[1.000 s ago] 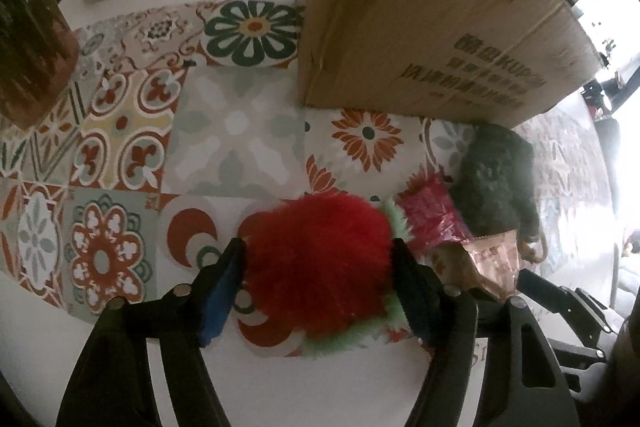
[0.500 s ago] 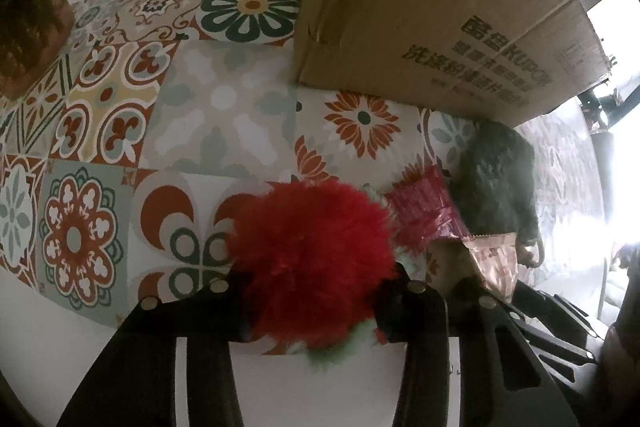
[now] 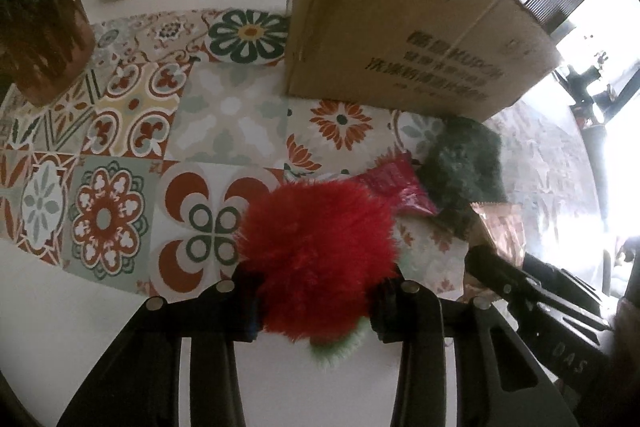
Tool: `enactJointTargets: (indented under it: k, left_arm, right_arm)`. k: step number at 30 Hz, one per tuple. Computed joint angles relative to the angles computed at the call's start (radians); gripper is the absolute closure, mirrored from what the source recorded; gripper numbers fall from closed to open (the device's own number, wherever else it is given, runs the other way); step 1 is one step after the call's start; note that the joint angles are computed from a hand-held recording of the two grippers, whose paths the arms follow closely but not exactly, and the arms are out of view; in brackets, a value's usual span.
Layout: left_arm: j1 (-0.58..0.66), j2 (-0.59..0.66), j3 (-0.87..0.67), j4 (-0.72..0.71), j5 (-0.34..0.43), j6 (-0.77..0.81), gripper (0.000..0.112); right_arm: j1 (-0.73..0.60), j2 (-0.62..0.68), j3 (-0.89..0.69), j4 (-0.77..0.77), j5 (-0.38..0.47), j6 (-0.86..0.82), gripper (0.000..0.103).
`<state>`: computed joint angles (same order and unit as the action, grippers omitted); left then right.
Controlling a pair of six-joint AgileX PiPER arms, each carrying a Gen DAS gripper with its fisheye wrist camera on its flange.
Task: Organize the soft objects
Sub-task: 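Carry the red fluffy toy with the left tool while the right tool carries the biscuit packet to the box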
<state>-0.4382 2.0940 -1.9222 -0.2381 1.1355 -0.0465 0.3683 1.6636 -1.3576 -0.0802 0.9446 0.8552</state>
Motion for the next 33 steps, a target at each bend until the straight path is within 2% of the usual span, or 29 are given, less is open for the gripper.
enactJointTargets:
  k: [21, 33]
  left_arm:
    - [-0.071, -0.243, 0.135, 0.121, -0.136, -0.081, 0.073]
    - [-0.13, -0.316, 0.143, 0.24, -0.191, -0.131, 0.073]
  right_arm:
    - [0.105, -0.174, 0.02, -0.17, 0.004, 0.136, 0.054]
    - [0.164, -0.249, 0.002, -0.313, 0.042, 0.204, 0.054]
